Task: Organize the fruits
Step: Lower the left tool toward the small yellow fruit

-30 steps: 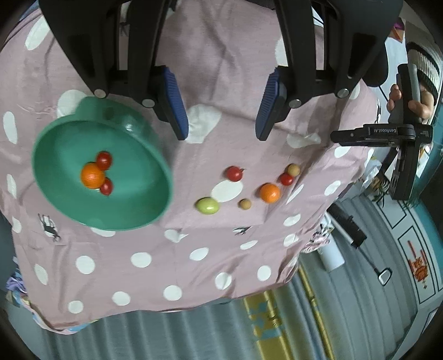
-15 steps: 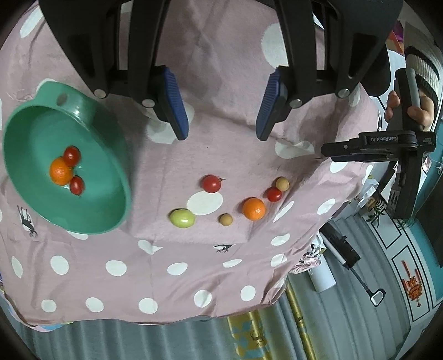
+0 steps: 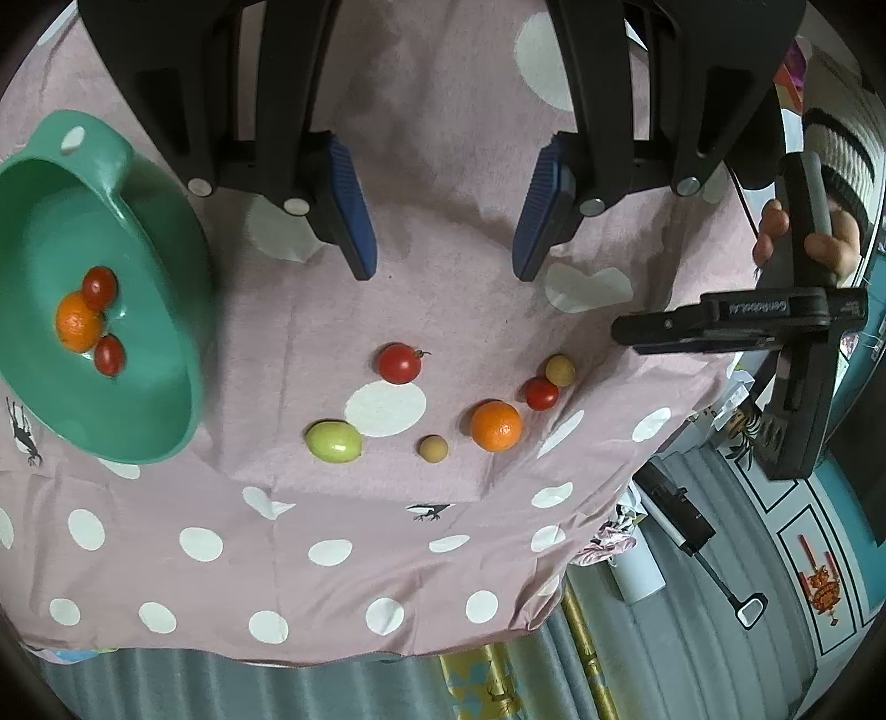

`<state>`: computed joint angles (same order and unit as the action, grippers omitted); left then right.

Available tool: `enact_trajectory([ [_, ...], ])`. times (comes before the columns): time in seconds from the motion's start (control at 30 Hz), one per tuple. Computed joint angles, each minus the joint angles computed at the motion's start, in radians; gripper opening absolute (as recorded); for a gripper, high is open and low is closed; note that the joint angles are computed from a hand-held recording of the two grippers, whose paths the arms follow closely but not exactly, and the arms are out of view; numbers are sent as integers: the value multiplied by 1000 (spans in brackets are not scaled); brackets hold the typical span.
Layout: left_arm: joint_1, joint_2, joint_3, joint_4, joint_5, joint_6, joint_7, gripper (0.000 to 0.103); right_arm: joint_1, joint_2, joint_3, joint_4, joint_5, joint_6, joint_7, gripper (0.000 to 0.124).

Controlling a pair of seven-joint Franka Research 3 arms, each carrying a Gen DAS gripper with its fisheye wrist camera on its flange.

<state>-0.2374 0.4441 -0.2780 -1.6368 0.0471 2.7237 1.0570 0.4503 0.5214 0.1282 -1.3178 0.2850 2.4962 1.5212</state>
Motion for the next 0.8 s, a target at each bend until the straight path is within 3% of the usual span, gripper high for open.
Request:
enact_trajectory([
  [0.27, -15, 104, 21, 156, 27, -73, 24, 59, -13, 33, 8, 33, 24, -17, -18, 51],
  [0.53, -64, 229, 66, 361, 101, -216, 14, 59, -20, 67, 11, 70, 42, -31, -26, 51],
  [0.6, -46, 231, 43, 359, 78, -203, 36, 59, -22, 75, 11, 78, 46, -34, -26, 51],
  [0.67, -3, 227, -18, 340, 14, -177, 110, 59, -23, 83, 10, 86, 47, -36, -25, 51],
  [0.8, -7, 217, -24, 326, -20, -172, 147, 59, -27, 89, 12, 90, 55, -32, -25, 51],
])
